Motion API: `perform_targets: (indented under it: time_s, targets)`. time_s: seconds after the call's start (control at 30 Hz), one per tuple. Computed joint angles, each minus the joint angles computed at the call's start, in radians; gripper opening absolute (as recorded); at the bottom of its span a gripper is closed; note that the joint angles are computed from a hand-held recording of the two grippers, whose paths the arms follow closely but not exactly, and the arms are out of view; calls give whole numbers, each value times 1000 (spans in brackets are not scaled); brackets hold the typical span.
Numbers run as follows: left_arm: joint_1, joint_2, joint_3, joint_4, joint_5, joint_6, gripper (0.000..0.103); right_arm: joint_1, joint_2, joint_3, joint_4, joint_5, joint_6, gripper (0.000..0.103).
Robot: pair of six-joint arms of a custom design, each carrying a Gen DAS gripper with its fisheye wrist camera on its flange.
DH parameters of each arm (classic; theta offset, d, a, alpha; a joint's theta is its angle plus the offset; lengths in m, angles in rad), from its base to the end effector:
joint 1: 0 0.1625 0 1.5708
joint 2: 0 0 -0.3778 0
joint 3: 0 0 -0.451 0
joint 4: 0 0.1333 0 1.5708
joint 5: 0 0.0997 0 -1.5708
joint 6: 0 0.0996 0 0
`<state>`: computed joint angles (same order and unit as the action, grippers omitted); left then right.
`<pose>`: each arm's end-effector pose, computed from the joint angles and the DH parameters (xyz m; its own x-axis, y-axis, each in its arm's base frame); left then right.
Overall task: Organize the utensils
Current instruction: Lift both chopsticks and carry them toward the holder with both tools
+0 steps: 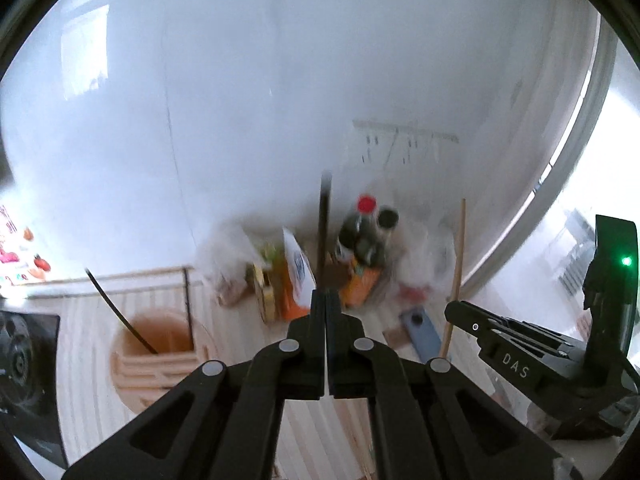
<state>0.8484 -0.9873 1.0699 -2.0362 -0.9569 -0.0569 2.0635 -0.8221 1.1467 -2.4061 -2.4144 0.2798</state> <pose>-0.3730 -0.7116 0.4023 -0.7892 0.3388 -0.5123 0.5694 0.7164 -0.4033 0.4322 -0.6805 0.2864 -0.8429 0.2193 0.4914 -0.1872 0.7367 -0.6498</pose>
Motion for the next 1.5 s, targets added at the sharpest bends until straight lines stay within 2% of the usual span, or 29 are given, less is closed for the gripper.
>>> perform_targets:
  time_s: [0.13, 0.23, 0.33, 0.37, 0.4, 0.6, 0.73, 0.83, 0.93, 1.0, 1.17, 1.23, 1.27, 1.3, 1.4, 1.5]
  targets:
    - [8, 0, -33, -18, 14, 18, 0, 16, 69, -102, -10, 10, -59, 7]
    - [24, -37, -3, 19, -8, -20, 1, 10, 85, -119, 26, 27, -48, 7]
    - [37, -91, 79, 73, -15, -81, 19, -11, 61, -59, 68, 41, -13, 7]
    - [45, -116, 130, 85, -17, -101, 40, -20, 47, -32, 86, 45, 6, 6]
    - [50, -131, 170, 88, -12, -121, 49, -32, 27, 4, 109, 46, 32, 6]
    - [116, -113, 292, 174, -100, -274, 49, -118, -119, 238, 230, 58, 213, 7]
    - [136, -31, 293, 155, -70, -334, 49, -170, -193, 348, 231, 65, 259, 7]
    - [135, 67, 232, 129, 11, -318, 49, -209, -206, 375, 214, 56, 261, 7]
    - [142, 194, 117, 116, 109, -295, 49, -244, -191, 360, 193, 55, 242, 7]
    - [157, 265, 36, 126, 144, -288, 49, -261, -164, 325, 188, 61, 227, 7]
    - [186, 380, -124, 203, 168, -305, 47, -291, -94, 236, 193, 64, 178, 7]
    - [195, 421, -187, 249, 177, -313, 28, -293, -70, 203, 206, 68, 172, 7]
    - [200, 443, -221, 282, 178, -325, 10, -296, -62, 192, 210, 70, 169, 7]
    - [206, 455, -243, 295, 160, -327, 4, -297, -54, 181, 213, 72, 166, 7]
    - [203, 435, -218, 266, 164, -306, 3, -294, -43, 164, 219, 74, 165, 7]
    - [189, 368, -134, 215, 153, -266, 3, -280, -47, 160, 223, 71, 166, 7]
